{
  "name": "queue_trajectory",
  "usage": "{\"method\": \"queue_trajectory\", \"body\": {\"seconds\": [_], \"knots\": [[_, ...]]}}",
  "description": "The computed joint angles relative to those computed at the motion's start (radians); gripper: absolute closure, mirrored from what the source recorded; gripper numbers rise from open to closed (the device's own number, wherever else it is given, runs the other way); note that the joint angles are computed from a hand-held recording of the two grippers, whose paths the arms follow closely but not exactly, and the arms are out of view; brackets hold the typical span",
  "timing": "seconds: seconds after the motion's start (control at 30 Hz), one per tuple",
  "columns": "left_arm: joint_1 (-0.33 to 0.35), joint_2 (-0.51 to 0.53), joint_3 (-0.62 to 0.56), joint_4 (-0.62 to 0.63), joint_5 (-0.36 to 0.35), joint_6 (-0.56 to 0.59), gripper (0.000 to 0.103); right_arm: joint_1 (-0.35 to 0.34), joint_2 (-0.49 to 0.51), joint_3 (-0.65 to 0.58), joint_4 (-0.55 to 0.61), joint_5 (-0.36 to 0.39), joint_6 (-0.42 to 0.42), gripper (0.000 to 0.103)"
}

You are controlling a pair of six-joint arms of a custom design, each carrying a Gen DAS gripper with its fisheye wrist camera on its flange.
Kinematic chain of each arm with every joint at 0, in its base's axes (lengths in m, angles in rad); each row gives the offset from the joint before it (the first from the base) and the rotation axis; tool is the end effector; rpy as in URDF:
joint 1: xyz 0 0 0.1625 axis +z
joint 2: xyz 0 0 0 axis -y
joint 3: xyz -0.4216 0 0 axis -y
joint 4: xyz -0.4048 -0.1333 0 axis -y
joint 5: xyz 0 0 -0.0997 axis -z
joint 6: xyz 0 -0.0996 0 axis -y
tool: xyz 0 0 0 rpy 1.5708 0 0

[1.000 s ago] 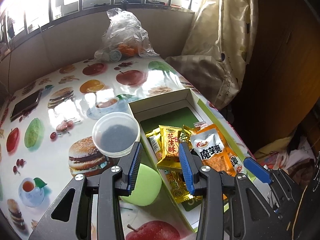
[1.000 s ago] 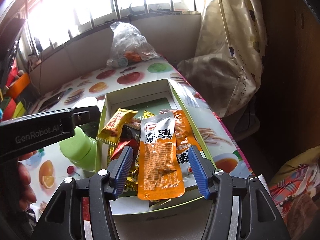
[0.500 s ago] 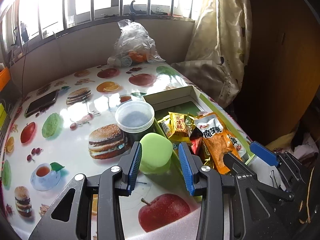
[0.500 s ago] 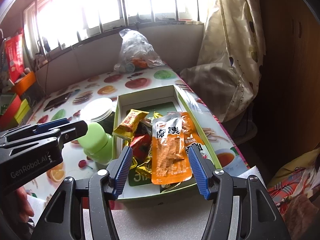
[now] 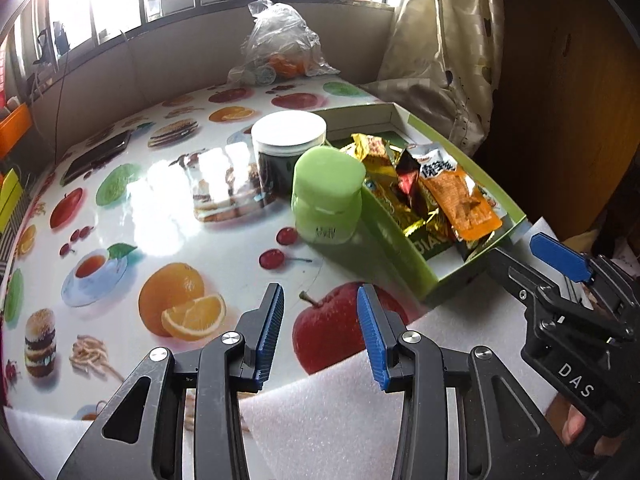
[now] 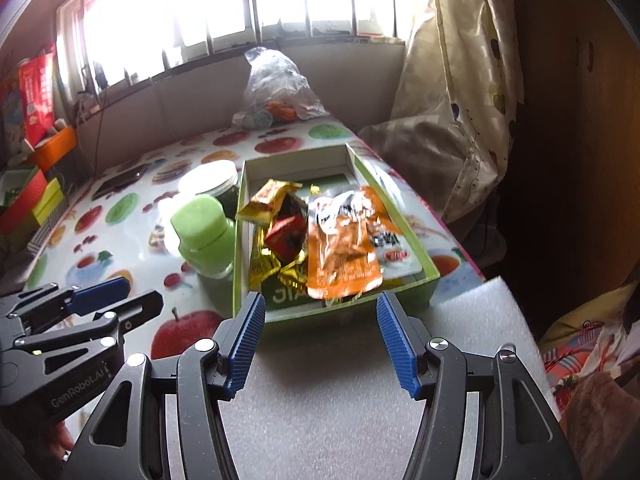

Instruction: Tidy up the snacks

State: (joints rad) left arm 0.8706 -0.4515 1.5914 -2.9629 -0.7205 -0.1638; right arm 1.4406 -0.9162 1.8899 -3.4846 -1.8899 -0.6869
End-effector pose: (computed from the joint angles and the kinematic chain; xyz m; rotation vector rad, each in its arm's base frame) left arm -0.2670 -0.6399 -0.0601 0.4971 2.3224 -0.7225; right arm 0.0208 -0.6275 0.1869 0.4566 -2.2904 0.9364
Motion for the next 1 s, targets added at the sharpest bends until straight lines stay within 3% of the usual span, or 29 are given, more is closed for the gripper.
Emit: {"method": "queue_trajectory", "body": {"seconds": [0.67, 1.0], "knots": [[0.013, 0.011, 0.051, 0.001, -0.054, -0.054, 0.063, -0.022, 0.073, 0.019, -0.117, -0.115, -0.02, 0.043], [0.019, 0.007, 0.062, -0.027, -0.072, -0.063, 0.063, -0.023, 0.086, 0.025, -0.164, -0.115, -0.028, 0.043]]}}
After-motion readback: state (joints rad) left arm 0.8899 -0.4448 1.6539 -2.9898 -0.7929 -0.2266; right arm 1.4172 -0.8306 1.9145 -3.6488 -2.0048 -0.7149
